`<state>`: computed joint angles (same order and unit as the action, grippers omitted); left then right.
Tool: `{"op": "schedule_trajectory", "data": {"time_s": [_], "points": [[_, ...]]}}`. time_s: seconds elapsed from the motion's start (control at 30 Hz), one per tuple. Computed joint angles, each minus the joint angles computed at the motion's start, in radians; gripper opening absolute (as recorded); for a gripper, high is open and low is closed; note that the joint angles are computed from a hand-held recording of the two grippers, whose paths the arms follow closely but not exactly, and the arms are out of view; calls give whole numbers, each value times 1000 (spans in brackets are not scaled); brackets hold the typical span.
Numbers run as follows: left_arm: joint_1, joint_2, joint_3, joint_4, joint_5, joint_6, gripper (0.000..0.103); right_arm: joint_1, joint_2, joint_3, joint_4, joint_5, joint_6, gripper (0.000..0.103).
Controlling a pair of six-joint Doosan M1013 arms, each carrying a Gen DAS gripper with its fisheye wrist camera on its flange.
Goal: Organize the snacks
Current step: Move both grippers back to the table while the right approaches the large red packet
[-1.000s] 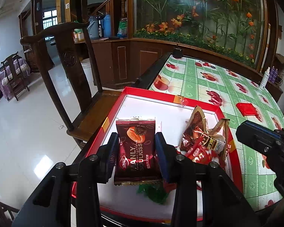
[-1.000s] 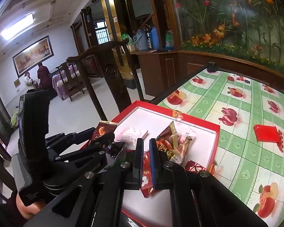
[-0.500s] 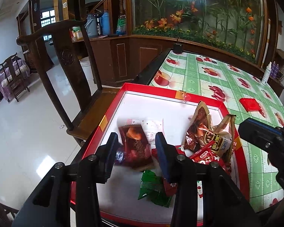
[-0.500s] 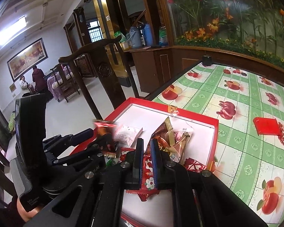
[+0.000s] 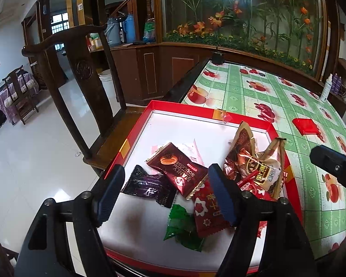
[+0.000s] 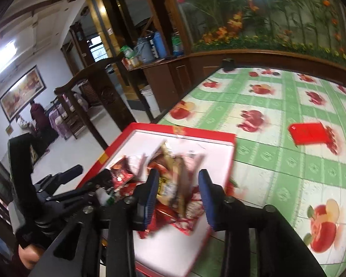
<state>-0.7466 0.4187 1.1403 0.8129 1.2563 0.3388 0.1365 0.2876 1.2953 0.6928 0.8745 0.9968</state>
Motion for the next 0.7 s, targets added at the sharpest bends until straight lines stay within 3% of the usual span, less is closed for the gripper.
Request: {"op": "schedule_trajectory", "data": {"time_s": [0.17,0.3,0.37,0.5,0.57,0.7], "points": [[-14,14,-27,8,-6,34,75,-51,-14,37,-4,-31,18,52],[-32,35,-65,14,-12,80,75,-115,-24,65,-34,-74,102,55],[-40,49,-88,11,-10,109,80,-137,-24,67,-78,-92,152,64],[-58,77,-130,12,-1,161,81,-188,-17,56,-250,-167,325,70],[-65,89,-150,5,5,188,81,-199,1,31,-445,-197,492,77],[-78,110,-180,-3,19,238,81,-243,72,-60,-724,-127,776,78]]}}
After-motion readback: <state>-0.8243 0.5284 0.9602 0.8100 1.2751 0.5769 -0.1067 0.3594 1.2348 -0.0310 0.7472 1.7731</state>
